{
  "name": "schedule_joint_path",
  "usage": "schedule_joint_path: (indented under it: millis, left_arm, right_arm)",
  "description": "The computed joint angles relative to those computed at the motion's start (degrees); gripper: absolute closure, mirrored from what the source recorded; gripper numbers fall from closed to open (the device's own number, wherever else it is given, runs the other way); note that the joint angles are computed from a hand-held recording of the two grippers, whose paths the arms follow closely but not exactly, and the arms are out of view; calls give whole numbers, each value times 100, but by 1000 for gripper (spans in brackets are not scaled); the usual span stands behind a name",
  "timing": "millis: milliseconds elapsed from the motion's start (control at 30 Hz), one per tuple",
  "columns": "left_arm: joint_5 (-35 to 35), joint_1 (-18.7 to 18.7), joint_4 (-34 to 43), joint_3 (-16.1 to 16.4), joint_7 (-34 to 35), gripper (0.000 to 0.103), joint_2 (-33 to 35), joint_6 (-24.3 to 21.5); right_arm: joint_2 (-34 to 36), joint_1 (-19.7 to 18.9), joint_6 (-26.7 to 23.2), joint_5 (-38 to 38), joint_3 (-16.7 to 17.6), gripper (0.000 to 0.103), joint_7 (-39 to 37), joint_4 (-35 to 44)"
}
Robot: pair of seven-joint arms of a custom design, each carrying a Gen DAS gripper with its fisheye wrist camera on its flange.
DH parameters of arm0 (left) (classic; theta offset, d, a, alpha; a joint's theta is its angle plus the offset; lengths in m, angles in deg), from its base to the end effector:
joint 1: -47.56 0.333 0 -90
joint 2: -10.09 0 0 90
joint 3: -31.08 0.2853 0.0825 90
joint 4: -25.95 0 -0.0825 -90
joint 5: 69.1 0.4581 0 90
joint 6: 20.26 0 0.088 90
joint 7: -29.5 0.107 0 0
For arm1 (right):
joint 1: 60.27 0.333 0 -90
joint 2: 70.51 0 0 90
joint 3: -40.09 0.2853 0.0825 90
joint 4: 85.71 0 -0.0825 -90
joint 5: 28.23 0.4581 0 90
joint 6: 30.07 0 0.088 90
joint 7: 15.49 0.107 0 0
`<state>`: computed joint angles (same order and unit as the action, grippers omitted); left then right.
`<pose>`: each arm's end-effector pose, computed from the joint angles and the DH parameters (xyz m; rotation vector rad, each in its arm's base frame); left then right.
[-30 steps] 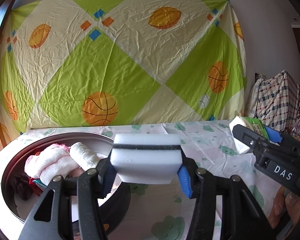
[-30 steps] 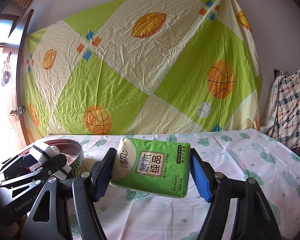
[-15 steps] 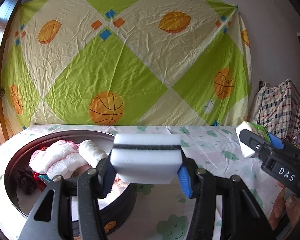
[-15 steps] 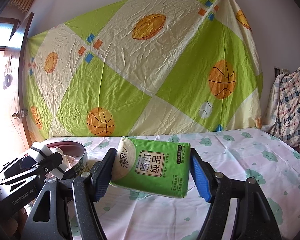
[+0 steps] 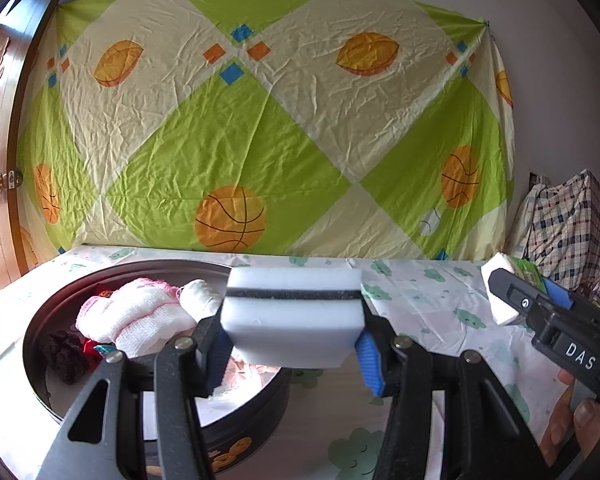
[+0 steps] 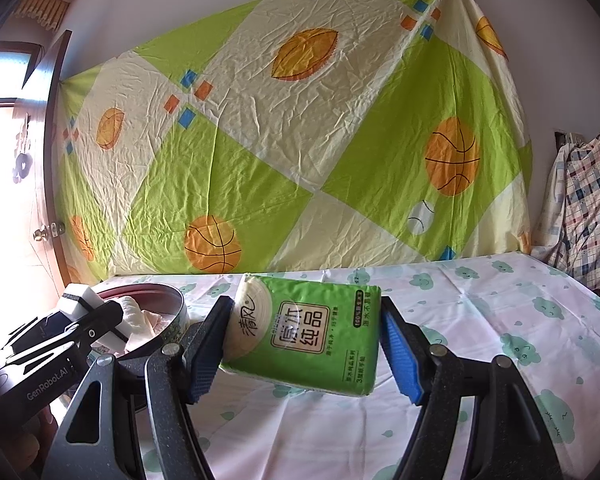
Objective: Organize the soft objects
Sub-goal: 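Carry the sponge over the tin with the left tool while the right tool brings the tissue pack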
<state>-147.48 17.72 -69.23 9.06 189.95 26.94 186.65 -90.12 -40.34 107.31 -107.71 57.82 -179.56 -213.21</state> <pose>0.5352 -0.4352 0.4889 -1.2231 1.7404 -1.3893 0.4563 0.3538 0.5145 -1.2131 1.6140 -1.1027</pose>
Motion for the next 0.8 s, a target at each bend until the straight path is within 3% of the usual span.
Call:
schedule_joint_path:
  millis: [167, 467, 800]
  left_arm:
    - [10, 35, -59, 7, -113, 50, -47, 6]
    - [710, 39, -528, 133, -1074, 50, -289, 57]
    - [992, 31, -746, 263, -1551, 50, -415, 11]
  right_arm:
    - [42, 15, 26, -14, 4, 30, 2, 42]
    - [220, 91, 150, -116, -12, 30, -74, 202]
    - [388, 171, 258, -231, -61, 30, -21, 350]
